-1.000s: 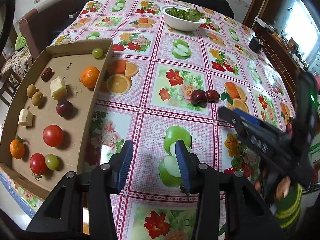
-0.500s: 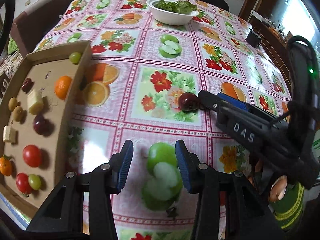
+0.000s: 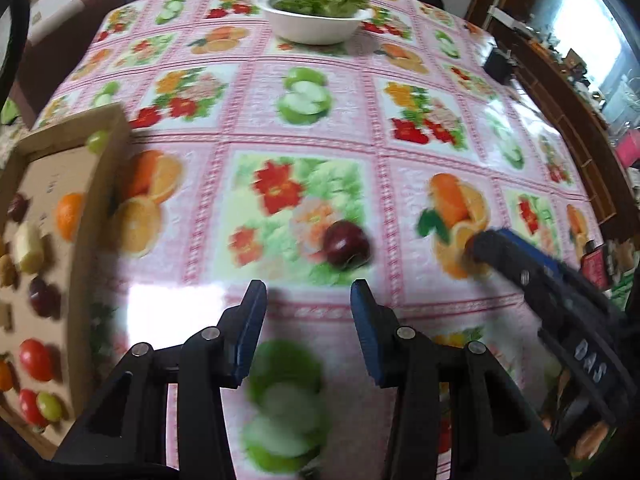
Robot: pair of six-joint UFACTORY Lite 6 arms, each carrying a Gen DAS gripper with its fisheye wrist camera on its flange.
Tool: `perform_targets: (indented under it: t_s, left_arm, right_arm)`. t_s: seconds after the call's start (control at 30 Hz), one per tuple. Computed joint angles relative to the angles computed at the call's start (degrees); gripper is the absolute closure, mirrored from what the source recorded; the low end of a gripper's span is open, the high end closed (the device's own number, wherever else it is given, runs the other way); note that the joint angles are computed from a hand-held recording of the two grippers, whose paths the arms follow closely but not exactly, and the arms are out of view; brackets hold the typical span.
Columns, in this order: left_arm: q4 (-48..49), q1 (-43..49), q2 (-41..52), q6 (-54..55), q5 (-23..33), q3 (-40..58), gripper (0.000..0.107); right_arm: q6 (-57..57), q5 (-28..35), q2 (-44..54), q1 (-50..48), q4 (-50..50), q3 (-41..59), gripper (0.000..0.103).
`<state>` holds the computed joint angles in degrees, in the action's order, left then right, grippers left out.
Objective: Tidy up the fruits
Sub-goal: 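Grasp a dark red plum with the left gripper while the right gripper grasps a red date, then carry the dark red plum and red date over the box with both grippers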
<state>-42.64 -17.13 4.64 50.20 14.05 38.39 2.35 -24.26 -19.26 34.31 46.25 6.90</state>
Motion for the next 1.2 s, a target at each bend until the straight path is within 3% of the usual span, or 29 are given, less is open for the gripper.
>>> perform_targets:
  t_s: [0.13,0.23,0.27,0.3,0.37,0.5,0.57,0.9,1.2]
  left_arm:
    - [-1.74,-4.14,4.00,-0.73,-1.77,2.57,0.065]
    - [-4.57,-6.87,4.94,0.31,-6.55,2.54,0.066]
    - [-4.60,-7.14,5.02,0.14,-7.43,2.44,0.070]
    - [-4.67,-7.24,4.90,0.26,-8.34,2.12,0.081]
    - [-9.15,-6.27,4.47,5.37,-7.80,1.73,0.081]
    - [-15.11,-4.17,-0.24,12.19,-9.60,-2.47,0.081]
    - [-13.15,-2.45,-3.75,11.17,-9.63,-5.03,0.081]
    - [-11.19,11.34,-20.67,16.28,-5.83,-14.64,0.081]
    - [-16.50,25.47,-25.73,28.74,1.17,-15.42,0.080]
  right_arm:
    - [-3.95,1.96,-7.87,-1.05,5.07,-4.68,0.074]
    - [-5.06,2.72,-10.15,-1.70,6.49,-5.98,0.074]
    - [-5.63,2.76,-10.46,-1.63,7.21,-6.11,0.074]
    - [-6.75,2.81,-11.02,-1.33,8.60,-6.27,0.074]
    - [-10.52,2.70,-12.65,-0.02,13.32,-6.67,0.074]
    - [-19.74,0.89,-15.53,4.66,25.10,-6.55,0.074]
    - [-21.82,-0.17,-15.80,6.88,28.28,-5.91,0.074]
    - [-18.67,-5.17,-3.26,17.28,29.38,3.45,0.074]
    - [-20.37,-7.31,6.85,23.24,31.44,13.11,0.074]
